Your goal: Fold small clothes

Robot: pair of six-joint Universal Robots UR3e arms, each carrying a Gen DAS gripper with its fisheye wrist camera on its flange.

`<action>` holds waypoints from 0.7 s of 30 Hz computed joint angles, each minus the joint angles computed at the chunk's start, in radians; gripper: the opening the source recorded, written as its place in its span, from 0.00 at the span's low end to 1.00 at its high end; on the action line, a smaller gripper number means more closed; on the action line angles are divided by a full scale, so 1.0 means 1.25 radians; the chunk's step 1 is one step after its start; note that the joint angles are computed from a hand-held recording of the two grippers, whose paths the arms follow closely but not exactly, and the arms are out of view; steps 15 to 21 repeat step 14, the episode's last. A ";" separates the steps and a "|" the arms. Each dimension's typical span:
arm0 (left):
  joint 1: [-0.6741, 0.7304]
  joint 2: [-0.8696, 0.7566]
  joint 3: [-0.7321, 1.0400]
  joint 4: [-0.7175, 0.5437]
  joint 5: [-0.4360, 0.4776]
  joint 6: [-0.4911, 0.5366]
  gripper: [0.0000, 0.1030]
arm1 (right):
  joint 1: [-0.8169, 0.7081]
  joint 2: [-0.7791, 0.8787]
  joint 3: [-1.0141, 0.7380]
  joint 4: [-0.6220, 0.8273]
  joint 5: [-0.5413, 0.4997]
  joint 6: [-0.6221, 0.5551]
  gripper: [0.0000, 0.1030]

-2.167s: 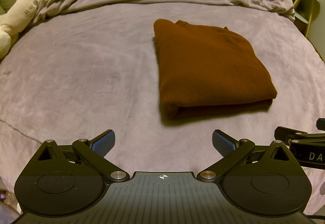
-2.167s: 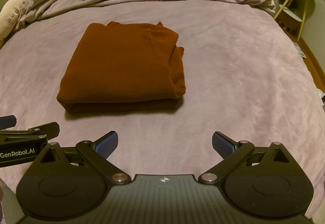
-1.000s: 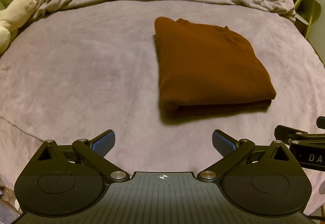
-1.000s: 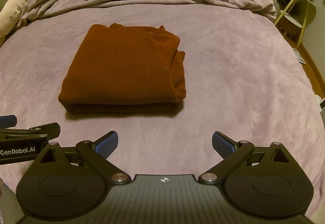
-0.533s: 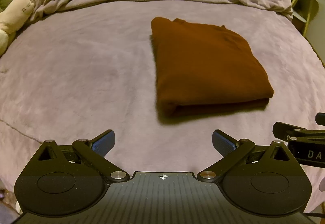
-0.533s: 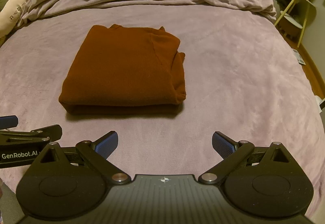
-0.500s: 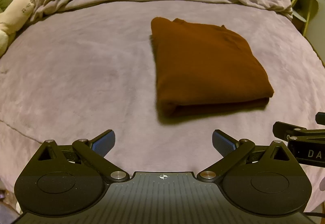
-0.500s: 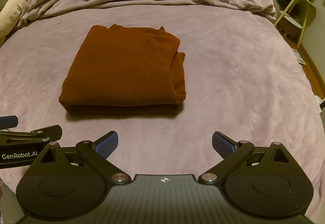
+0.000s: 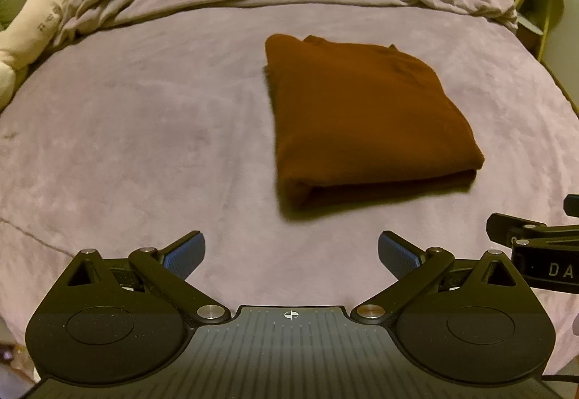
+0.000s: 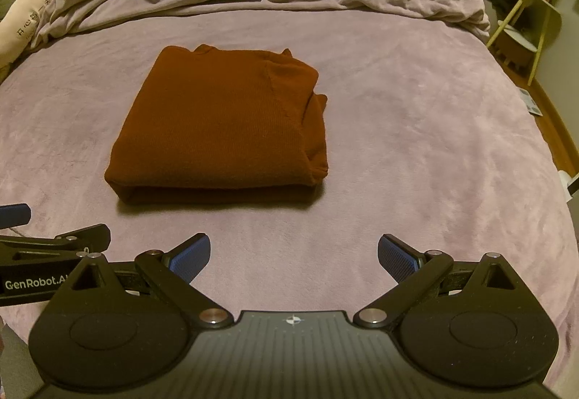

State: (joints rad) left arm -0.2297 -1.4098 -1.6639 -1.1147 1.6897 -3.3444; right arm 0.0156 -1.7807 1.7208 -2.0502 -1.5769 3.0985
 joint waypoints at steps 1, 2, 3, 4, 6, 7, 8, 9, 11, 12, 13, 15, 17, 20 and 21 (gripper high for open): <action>0.001 0.001 -0.001 0.002 -0.001 0.002 1.00 | 0.001 0.001 0.000 0.000 -0.001 0.000 0.96; 0.001 0.001 -0.001 0.002 -0.001 0.004 1.00 | 0.001 0.001 0.000 -0.001 -0.002 0.001 0.96; 0.000 0.002 -0.001 0.002 -0.001 0.005 1.00 | 0.001 -0.002 0.001 -0.001 -0.002 0.001 0.96; -0.001 0.003 -0.002 0.003 0.000 0.005 1.00 | 0.000 -0.003 0.002 0.000 -0.001 0.000 0.96; 0.000 0.006 -0.005 0.004 -0.004 0.005 1.00 | 0.000 -0.006 0.003 0.000 -0.001 0.001 0.96; 0.002 0.009 -0.007 0.004 -0.008 0.005 1.00 | 0.000 -0.008 0.004 0.000 -0.002 0.000 0.96; 0.004 0.011 -0.009 0.003 -0.011 0.006 1.00 | -0.001 -0.010 0.005 -0.001 -0.001 -0.002 0.96; 0.004 0.011 -0.009 0.002 -0.013 0.006 1.00 | -0.001 -0.012 0.006 -0.001 -0.001 -0.003 0.96; -0.001 0.011 -0.008 -0.001 -0.008 0.004 1.00 | -0.003 -0.016 0.008 0.001 0.000 -0.002 0.96; -0.002 0.011 -0.008 -0.001 -0.008 0.005 1.00 | -0.004 -0.018 0.009 0.001 0.001 -0.002 0.96; -0.003 0.011 -0.007 -0.001 -0.007 0.005 1.00 | -0.004 -0.019 0.009 0.002 0.001 -0.002 0.96; -0.003 0.011 -0.006 -0.002 -0.007 0.005 1.00 | -0.004 -0.020 0.009 0.002 0.001 -0.003 0.96; -0.003 0.011 -0.006 -0.002 -0.007 0.005 1.00 | -0.004 -0.020 0.009 0.002 0.001 -0.003 0.96; -0.003 0.011 -0.006 -0.002 -0.007 0.005 1.00 | -0.004 -0.020 0.009 0.002 0.001 -0.003 0.96; -0.003 0.011 -0.006 -0.002 -0.007 0.005 1.00 | -0.004 -0.020 0.009 0.002 0.001 -0.003 0.96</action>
